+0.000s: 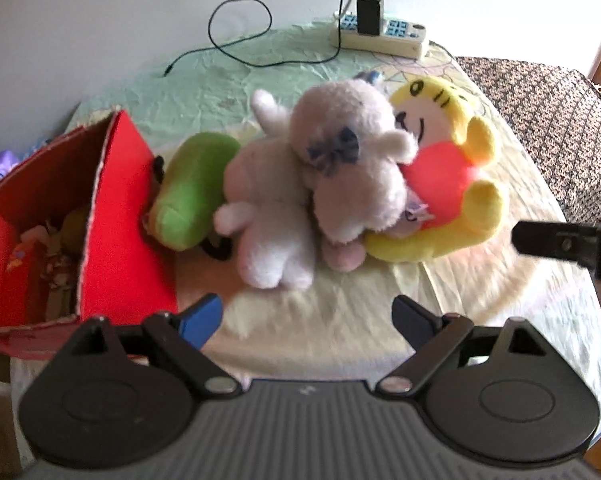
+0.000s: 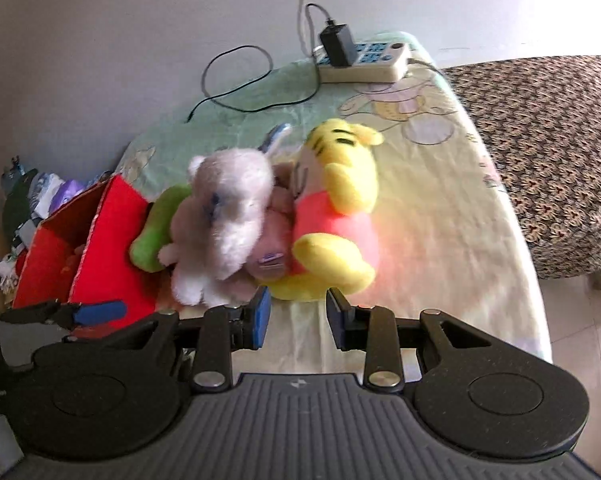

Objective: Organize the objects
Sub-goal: 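Move the open right tool over the plush toys toward the yellow tiger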

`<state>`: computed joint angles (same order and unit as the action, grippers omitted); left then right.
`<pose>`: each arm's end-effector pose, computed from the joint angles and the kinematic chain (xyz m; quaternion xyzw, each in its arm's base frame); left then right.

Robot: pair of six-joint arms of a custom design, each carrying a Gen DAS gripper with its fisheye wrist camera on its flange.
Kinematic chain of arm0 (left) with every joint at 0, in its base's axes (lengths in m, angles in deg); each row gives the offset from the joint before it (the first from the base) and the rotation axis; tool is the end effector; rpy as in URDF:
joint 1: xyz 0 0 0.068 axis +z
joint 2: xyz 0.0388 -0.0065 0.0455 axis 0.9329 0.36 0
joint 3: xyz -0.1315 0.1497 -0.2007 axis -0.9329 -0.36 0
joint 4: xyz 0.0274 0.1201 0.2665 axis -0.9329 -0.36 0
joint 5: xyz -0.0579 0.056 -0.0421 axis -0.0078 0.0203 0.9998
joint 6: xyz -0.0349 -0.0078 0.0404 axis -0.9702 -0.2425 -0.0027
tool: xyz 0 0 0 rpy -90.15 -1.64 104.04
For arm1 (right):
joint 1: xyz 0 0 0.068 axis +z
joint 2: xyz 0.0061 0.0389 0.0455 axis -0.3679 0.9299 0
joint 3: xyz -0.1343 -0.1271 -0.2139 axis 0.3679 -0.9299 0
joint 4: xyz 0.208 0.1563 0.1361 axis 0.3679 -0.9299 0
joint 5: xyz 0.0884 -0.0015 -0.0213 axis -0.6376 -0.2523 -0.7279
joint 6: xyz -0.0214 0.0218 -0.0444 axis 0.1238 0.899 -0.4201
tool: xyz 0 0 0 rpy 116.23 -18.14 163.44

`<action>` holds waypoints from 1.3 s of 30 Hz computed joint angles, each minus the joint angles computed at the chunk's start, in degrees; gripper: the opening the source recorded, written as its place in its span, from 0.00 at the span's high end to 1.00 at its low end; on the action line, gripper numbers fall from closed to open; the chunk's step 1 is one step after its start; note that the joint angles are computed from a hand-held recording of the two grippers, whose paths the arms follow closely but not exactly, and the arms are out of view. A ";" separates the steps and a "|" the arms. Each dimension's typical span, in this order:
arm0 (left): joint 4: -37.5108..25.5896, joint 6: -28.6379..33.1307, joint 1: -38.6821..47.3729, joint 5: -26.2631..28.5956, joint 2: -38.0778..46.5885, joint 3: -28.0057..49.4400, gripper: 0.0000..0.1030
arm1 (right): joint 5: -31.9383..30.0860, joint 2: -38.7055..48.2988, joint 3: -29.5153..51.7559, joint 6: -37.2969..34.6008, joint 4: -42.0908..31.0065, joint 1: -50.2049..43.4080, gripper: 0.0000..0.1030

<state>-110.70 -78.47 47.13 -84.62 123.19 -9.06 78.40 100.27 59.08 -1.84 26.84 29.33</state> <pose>0.2534 -0.1000 0.1798 0.2509 0.9365 -0.0138 0.2445 0.1227 0.1262 0.1682 0.2296 0.9090 0.1333 0.3212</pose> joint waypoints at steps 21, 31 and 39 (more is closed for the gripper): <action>1.06 0.21 1.07 -1.32 1.58 -0.36 0.10 | -3.43 3.87 -0.03 -2.56 4.76 -1.94 0.68; 1.19 -0.41 -0.21 -2.21 3.22 0.67 0.10 | -2.95 4.94 0.09 -2.80 3.72 -2.29 0.68; 1.02 -1.03 -0.85 -2.68 4.50 1.66 0.10 | -2.76 5.09 -0.24 -3.14 3.69 -2.91 0.68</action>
